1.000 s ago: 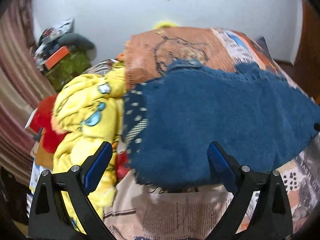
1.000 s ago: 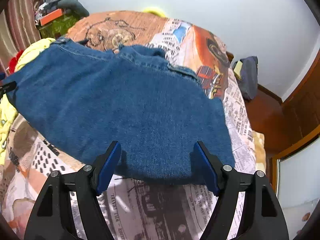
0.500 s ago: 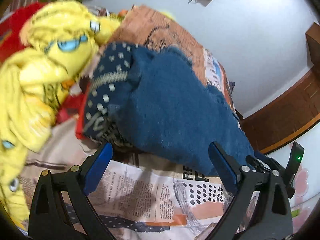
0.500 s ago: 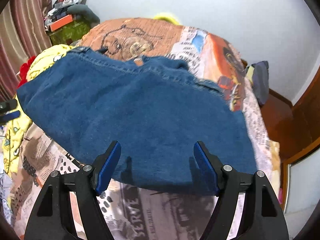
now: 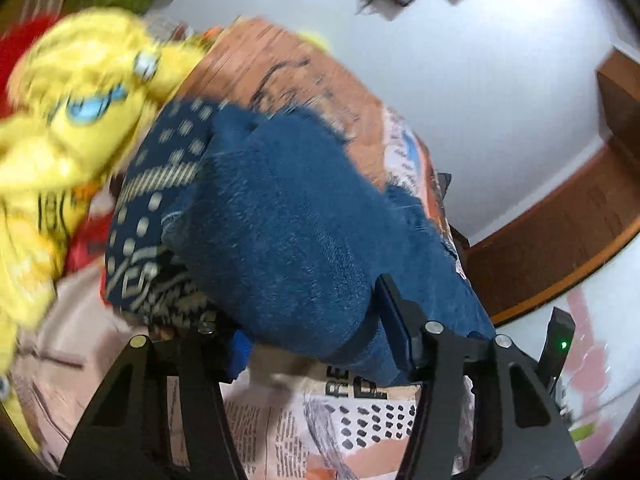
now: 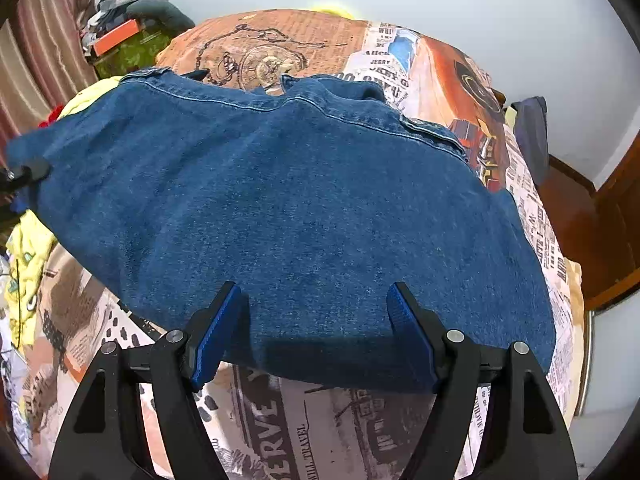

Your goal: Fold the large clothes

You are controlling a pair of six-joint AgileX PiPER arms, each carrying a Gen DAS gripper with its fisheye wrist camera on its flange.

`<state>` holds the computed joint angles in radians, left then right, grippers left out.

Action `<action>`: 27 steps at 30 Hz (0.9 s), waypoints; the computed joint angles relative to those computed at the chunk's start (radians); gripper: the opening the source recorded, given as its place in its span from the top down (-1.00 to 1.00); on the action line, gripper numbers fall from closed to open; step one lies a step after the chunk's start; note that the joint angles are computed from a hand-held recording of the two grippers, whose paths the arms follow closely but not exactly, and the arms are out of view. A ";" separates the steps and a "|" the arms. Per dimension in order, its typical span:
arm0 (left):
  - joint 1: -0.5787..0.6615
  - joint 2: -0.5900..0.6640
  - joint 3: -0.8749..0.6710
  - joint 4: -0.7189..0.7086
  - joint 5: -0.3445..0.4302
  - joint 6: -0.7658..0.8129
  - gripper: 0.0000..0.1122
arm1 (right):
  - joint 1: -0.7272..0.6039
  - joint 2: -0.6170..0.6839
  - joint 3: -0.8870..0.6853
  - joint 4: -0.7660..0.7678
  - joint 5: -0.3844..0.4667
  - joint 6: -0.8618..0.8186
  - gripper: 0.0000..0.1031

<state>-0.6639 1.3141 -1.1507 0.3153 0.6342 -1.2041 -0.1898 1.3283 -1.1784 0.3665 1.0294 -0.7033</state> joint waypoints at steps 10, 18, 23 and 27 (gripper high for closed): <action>0.141 0.060 0.105 -0.166 -0.223 0.012 -0.12 | -0.012 0.004 0.007 0.013 -0.001 -0.026 -0.40; 0.026 0.140 -0.088 0.187 0.056 -0.254 0.63 | -0.022 0.049 -0.083 0.064 0.068 0.017 -0.40; -0.145 0.120 -0.238 0.441 0.256 -0.358 0.76 | 0.005 0.068 -0.140 0.121 0.091 0.057 -0.40; -0.265 0.223 -0.481 0.569 0.450 -0.244 0.77 | 0.079 0.087 -0.151 0.117 0.073 0.097 -0.40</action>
